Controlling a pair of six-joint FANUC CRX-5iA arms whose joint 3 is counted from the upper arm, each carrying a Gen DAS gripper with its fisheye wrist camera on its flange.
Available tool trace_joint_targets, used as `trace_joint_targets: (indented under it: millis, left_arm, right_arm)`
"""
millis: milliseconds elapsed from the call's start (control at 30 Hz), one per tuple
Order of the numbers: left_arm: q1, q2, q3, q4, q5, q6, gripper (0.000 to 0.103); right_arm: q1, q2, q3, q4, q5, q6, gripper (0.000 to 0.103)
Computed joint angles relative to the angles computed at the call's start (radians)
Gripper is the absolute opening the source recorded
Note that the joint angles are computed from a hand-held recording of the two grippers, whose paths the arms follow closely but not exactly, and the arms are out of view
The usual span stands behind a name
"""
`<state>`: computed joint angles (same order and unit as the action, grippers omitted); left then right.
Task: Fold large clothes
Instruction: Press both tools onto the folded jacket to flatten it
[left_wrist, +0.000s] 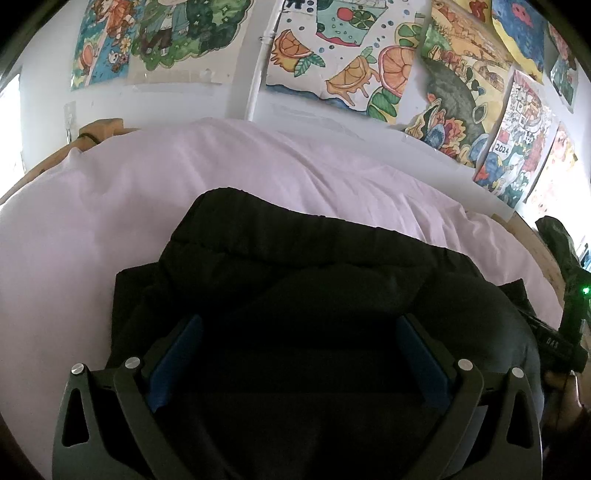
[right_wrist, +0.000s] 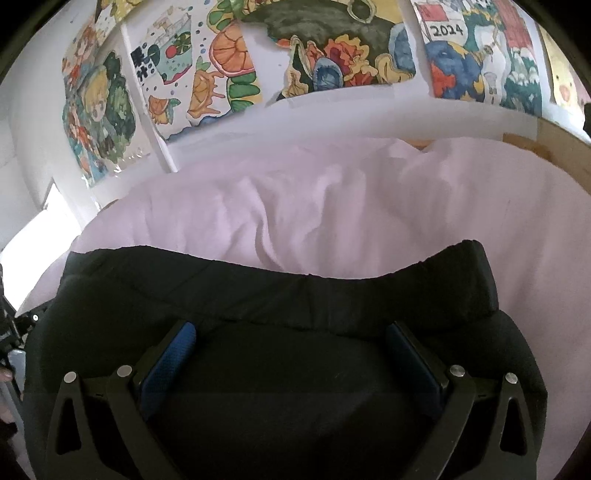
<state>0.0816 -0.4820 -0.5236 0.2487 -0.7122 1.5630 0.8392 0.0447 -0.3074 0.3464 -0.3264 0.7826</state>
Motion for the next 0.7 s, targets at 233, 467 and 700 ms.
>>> trace_joint_targets:
  millis: [233, 467, 700]
  left_arm:
    - [0.005, -0.006, -0.017, 0.029, 0.010, -0.020, 0.102]
    - [0.022, -0.025, -0.051, 0.098, 0.030, -0.074, 0.102]
    - [0.068, -0.049, -0.112, 0.240, 0.045, -0.176, 0.102]
  right_arm:
    - [-0.006, -0.005, -0.010, -0.026, 0.027, 0.009, 0.103]
    - [-0.010, -0.020, -0.052, 0.018, 0.081, -0.044, 0.103]
    - [-0.013, -0.030, -0.070, 0.013, 0.109, -0.058, 0.103]
